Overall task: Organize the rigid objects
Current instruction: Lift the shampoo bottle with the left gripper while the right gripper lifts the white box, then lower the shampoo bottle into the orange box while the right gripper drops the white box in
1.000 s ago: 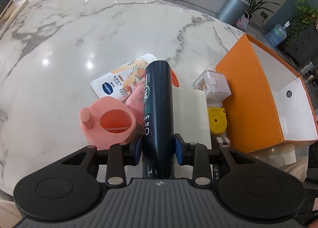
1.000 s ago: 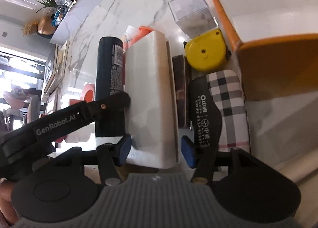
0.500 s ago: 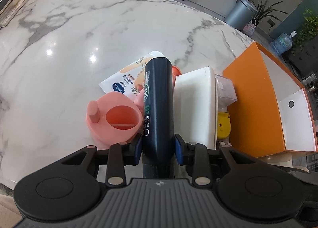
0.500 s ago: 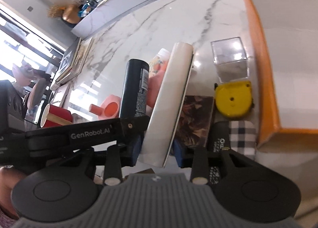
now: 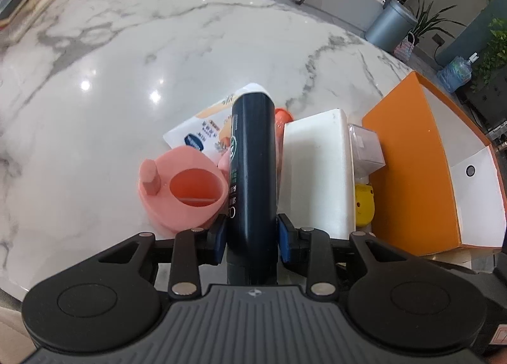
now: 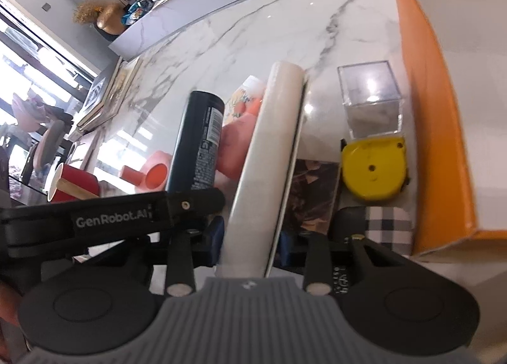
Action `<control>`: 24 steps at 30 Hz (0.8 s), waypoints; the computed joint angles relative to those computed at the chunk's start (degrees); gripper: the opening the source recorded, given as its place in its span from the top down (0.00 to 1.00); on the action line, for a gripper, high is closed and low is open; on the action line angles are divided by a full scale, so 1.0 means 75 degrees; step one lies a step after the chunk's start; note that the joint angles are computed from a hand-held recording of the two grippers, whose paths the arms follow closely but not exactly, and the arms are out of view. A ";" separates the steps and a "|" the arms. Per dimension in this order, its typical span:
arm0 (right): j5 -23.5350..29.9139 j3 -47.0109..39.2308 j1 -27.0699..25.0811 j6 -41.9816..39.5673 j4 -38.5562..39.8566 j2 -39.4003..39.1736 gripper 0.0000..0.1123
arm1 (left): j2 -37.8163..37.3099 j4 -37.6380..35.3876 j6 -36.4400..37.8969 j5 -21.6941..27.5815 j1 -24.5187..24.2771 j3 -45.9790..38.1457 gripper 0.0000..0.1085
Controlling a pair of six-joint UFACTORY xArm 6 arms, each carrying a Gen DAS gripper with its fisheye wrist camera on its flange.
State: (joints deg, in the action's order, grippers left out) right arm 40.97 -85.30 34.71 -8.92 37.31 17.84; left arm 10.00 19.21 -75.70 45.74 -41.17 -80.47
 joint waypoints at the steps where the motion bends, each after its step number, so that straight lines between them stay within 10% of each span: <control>1: 0.0003 0.0018 -0.0034 -0.0022 0.0083 -0.0030 0.70 | -0.0059 0.0002 -0.0037 -0.0155 0.0018 0.0095 0.66; 9: 0.0053 0.0221 -0.0175 -0.0259 0.0480 -0.0346 0.72 | -0.0331 -0.0355 -0.0193 -0.0889 0.0107 0.0506 0.67; 24: -0.0570 0.1002 -0.0710 -0.0784 0.0893 -0.1836 0.73 | -0.0038 0.0721 -0.0816 -0.0210 -0.0307 -0.1034 0.67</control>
